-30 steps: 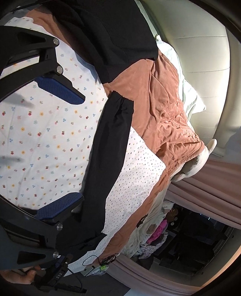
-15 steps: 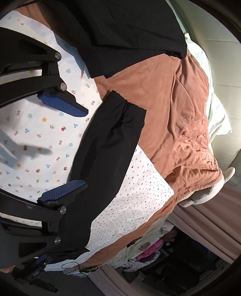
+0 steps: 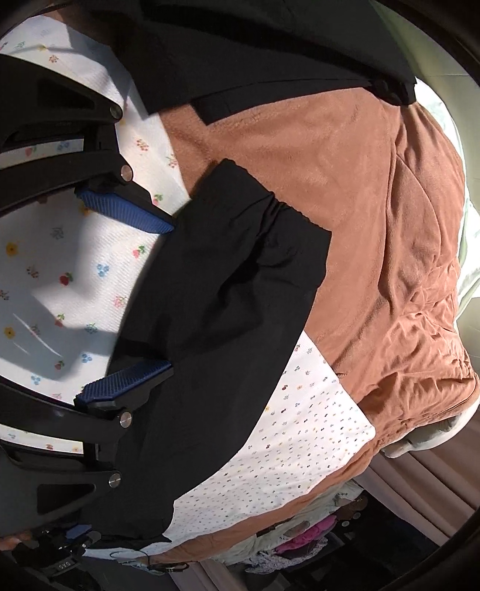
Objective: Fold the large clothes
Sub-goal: 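Move the left gripper to the sleeve cuff while the right gripper approaches the shirt body, then close the left gripper on the black sleeve cuff, then lift the sleeve with the left gripper and carry it across the shirt body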
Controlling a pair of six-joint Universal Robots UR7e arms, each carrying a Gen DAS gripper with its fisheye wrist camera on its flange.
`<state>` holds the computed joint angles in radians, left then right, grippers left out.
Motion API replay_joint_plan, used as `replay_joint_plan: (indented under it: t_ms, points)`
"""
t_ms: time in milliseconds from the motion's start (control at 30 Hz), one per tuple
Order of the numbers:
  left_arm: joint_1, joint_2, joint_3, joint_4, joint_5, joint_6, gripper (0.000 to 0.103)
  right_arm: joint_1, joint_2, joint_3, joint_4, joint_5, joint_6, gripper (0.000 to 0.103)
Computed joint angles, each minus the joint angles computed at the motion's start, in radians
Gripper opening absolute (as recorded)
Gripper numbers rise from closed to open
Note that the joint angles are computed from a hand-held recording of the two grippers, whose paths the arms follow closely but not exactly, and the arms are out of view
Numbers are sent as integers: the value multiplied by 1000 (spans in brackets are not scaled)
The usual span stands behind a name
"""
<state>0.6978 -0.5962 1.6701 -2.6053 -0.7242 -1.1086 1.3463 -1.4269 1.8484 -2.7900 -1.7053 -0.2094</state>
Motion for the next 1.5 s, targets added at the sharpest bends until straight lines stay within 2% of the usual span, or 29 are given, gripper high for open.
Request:
replay_joint_plan:
  t_ms: [33,133,167,200,233,300,467,700,767,800,833,1033,1333,1367,1433,1500]
  points:
    - [5,9,-11,2,6,-2,70,-8,6,-8,12,13,14,43]
    - [5,33,-65,117,60,-28,47,-37,17,-34,60,51,77,40]
    - [6,38,-75,129,69,-21,27,-45,20,-40,75,62,89,40]
    - [8,35,-71,98,52,-4,18,-48,23,-49,94,69,90,40]
    - [11,30,-63,56,29,16,15,-53,26,-57,109,79,86,40]
    - [1,23,-56,25,32,33,11,-62,29,-71,135,101,92,40]
    - [-61,-3,-74,14,92,121,8,-84,6,-95,188,189,124,40]
    - [-146,5,-187,-25,121,277,8,-81,-90,-53,162,207,123,41]
    - [-168,27,-241,-20,118,314,8,-92,-135,-22,140,229,137,53]
    - [-176,38,-264,-23,114,331,8,-95,-160,-4,121,231,137,65]
    - [-185,47,-283,-31,108,349,8,-97,-183,13,104,225,131,73]
    - [-234,132,-450,-25,80,456,8,-161,-322,98,91,263,68,74]
    - [-290,301,-764,45,9,603,8,-321,-535,184,163,332,33,74]
    - [-296,323,-804,62,3,615,8,-318,-546,190,163,324,45,74]
    - [-305,365,-879,93,-12,636,8,-351,-603,203,188,352,48,74]
    - [-312,420,-976,141,-34,651,8,-396,-643,208,208,418,56,74]
